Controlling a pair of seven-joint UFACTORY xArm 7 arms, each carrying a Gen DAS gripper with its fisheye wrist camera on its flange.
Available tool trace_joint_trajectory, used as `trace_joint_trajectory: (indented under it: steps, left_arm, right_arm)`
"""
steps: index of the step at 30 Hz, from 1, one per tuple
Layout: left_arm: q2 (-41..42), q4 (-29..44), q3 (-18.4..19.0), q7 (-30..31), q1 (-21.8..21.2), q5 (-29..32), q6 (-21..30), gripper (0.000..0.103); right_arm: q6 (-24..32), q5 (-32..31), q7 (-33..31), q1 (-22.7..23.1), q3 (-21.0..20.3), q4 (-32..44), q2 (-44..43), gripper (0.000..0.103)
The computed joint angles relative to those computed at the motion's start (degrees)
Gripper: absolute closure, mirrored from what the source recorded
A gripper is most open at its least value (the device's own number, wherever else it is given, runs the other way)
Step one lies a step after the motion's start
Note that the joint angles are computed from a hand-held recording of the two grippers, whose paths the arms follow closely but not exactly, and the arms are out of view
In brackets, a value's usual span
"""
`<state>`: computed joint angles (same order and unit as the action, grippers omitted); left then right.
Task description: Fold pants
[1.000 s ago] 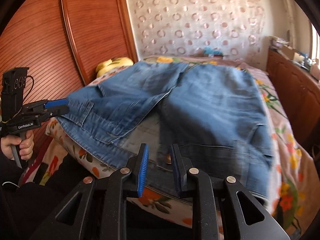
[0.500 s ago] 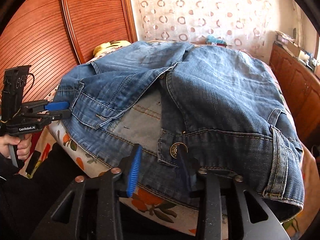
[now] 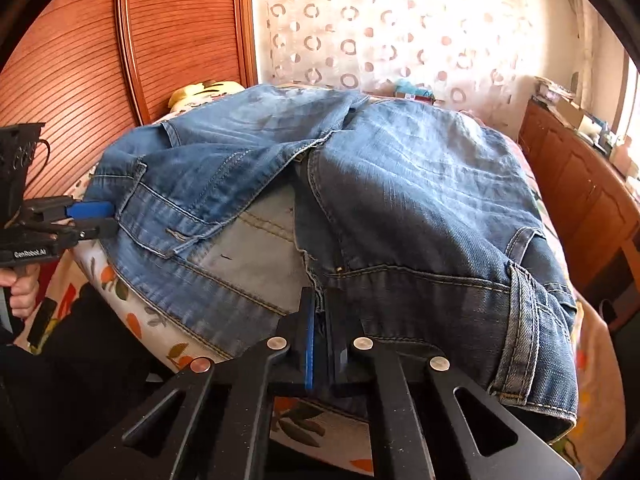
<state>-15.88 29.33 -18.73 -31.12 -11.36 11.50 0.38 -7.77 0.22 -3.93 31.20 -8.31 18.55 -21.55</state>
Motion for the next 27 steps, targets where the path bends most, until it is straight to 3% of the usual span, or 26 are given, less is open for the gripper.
trace_joint_trajectory:
  steps: [2, 4, 9, 16, 24, 27]
  left_arm:
    - [-0.1, -0.1, 0.2, -0.1, -0.2, -0.1, -0.1, 0.056]
    - [-0.3, -0.3, 0.5, 0.1, -0.6, -0.4, -0.3, 0.056]
    - [-1.3, -0.3, 0.5, 0.3, -0.8, -0.8, -0.3, 0.056]
    - [-3.8, -1.2, 1.1, 1.2, -2.0, -2.3, -1.0, 0.056]
    - [-6.0, -1.7, 0.0, 1.3, -1.4, -2.9, -0.7, 0.056]
    - [-6.8, -2.0, -0.1, 1.2, -1.3, -3.0, -0.3, 0.056]
  right_arm:
    - [-0.6, 0.1, 0.2, 2.1, -0.9, 0.1, 0.4, 0.099]
    - [0.2, -0.3, 0.0, 7.2, -5.8, 0.2, -0.7, 0.100]
    - [0.8, 2.1, -1.8, 16.3, -10.9, 1.6, -2.3, 0.100]
    - [0.2, 4.2, -3.6, 25.5, -16.7, 4.3, 2.5, 0.100]
    - [0.3, 6.9, -5.9, 40.7, -31.0, 7.2, 5.7, 0.095]
    - [1.2, 8.1, -7.9, 41.8, -32.0, 7.6, 4.1, 0.093]
